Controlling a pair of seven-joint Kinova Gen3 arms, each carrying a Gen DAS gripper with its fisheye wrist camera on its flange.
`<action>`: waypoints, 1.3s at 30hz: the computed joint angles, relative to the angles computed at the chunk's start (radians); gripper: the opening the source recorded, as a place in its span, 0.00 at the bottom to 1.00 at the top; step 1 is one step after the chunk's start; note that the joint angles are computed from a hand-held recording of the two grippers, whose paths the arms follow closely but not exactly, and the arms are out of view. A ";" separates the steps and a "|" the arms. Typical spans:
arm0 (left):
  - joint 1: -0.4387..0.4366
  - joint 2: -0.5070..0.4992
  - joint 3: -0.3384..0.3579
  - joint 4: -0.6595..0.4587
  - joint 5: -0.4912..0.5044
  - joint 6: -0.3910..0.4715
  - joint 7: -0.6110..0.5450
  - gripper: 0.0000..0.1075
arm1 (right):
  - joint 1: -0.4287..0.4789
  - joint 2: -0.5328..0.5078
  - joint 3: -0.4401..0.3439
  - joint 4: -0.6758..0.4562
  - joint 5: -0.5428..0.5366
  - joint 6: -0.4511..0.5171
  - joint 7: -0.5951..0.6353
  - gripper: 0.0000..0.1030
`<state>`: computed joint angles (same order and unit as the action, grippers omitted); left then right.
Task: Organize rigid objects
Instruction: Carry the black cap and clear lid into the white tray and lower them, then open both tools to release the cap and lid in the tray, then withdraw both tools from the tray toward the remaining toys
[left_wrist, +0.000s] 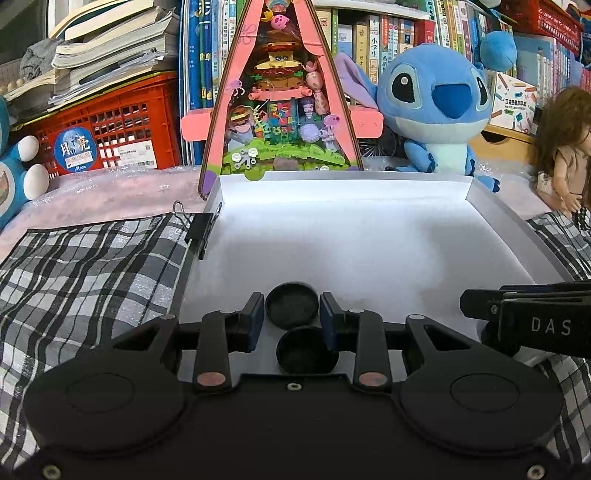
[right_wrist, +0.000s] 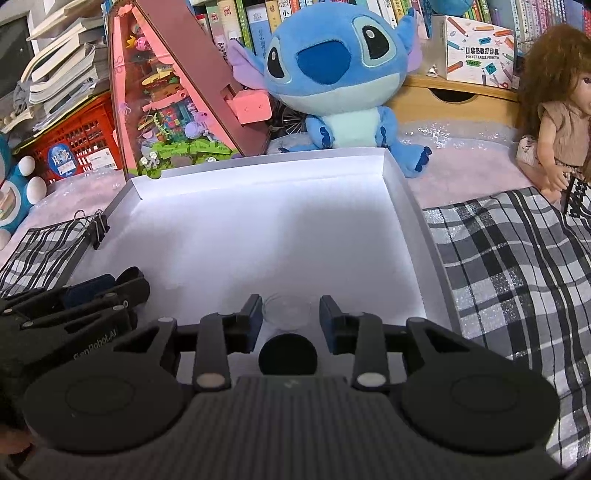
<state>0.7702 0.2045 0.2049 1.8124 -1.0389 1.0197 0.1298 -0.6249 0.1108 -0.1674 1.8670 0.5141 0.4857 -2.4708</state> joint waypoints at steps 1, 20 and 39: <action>0.001 -0.002 0.001 -0.003 0.006 0.006 -0.002 0.38 | 0.001 -0.002 0.000 0.001 -0.001 -0.002 0.001 0.53; 0.098 -0.083 0.117 0.041 -0.121 0.178 0.083 0.77 | 0.074 -0.167 -0.099 0.135 0.180 -0.096 -0.122 0.84; 0.221 -0.137 0.242 0.119 -0.094 0.289 0.209 0.80 | 0.318 -0.401 -0.321 0.331 0.158 -0.231 -0.053 0.89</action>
<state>0.9915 0.0676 0.4471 1.9310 -1.1326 1.3089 0.3384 -0.3068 -0.2906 -0.4887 2.1975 0.6721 0.2550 -2.5236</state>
